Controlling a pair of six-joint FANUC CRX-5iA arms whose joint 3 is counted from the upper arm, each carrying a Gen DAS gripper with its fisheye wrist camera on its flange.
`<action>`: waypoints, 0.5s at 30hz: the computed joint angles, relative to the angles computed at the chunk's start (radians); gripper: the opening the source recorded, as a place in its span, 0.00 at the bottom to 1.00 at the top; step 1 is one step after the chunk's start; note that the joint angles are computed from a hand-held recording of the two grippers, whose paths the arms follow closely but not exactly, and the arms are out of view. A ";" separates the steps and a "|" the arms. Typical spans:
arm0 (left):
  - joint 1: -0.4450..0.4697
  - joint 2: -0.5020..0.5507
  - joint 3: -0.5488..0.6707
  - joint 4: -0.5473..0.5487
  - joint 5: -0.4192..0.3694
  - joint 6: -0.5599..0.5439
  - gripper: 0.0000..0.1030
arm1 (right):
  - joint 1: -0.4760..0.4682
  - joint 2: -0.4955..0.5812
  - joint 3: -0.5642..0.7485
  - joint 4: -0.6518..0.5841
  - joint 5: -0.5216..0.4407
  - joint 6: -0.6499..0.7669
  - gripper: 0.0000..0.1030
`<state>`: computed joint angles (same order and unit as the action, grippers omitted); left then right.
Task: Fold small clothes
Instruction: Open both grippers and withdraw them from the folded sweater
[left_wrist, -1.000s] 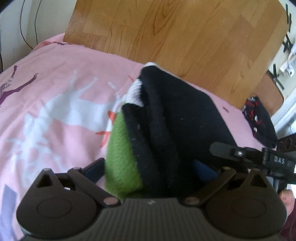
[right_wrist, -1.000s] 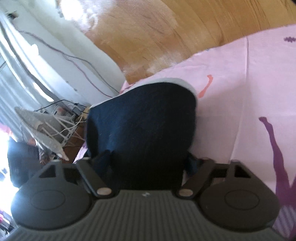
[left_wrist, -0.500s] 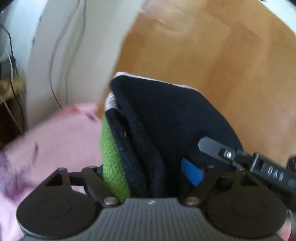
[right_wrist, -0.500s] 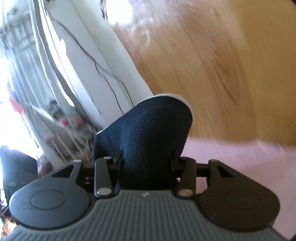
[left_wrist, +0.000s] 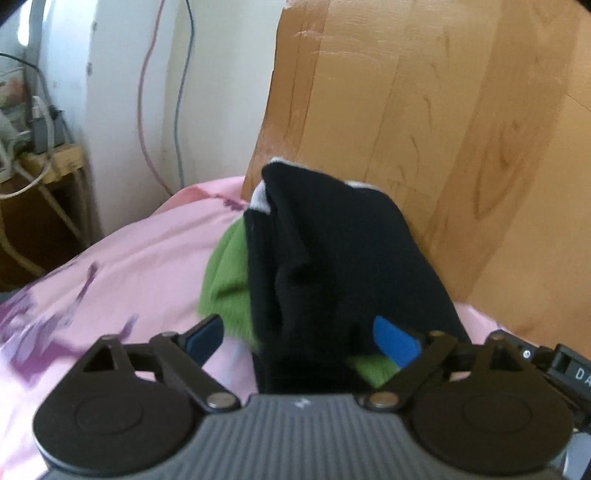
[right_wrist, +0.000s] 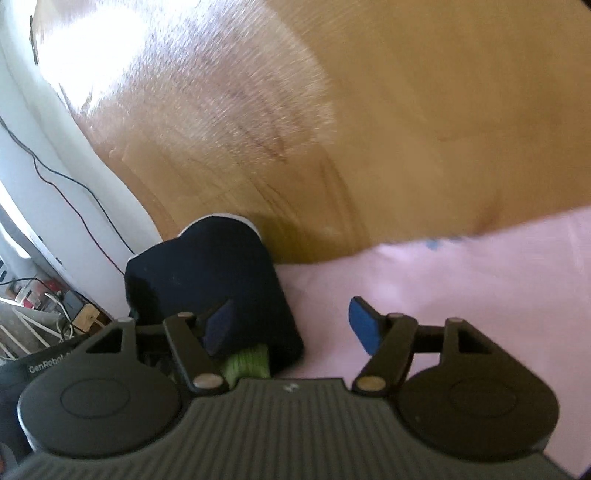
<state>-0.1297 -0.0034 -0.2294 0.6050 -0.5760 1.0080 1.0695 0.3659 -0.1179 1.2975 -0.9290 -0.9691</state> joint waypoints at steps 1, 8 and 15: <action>0.002 -0.020 -0.011 -0.033 0.002 0.026 0.92 | 0.017 -0.007 -0.002 -0.024 -0.021 0.003 0.73; 0.013 -0.198 -0.151 -0.197 -0.009 0.111 0.93 | 0.196 0.019 0.077 -0.190 -0.208 0.084 0.76; 0.014 -0.295 -0.219 -0.318 -0.040 0.184 0.96 | 0.297 0.083 0.178 -0.231 -0.340 0.178 0.82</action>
<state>-0.1160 -0.2981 -0.4481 0.2872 -0.6155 1.1919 1.3666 0.4492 0.0605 1.0662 -1.2687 -0.7909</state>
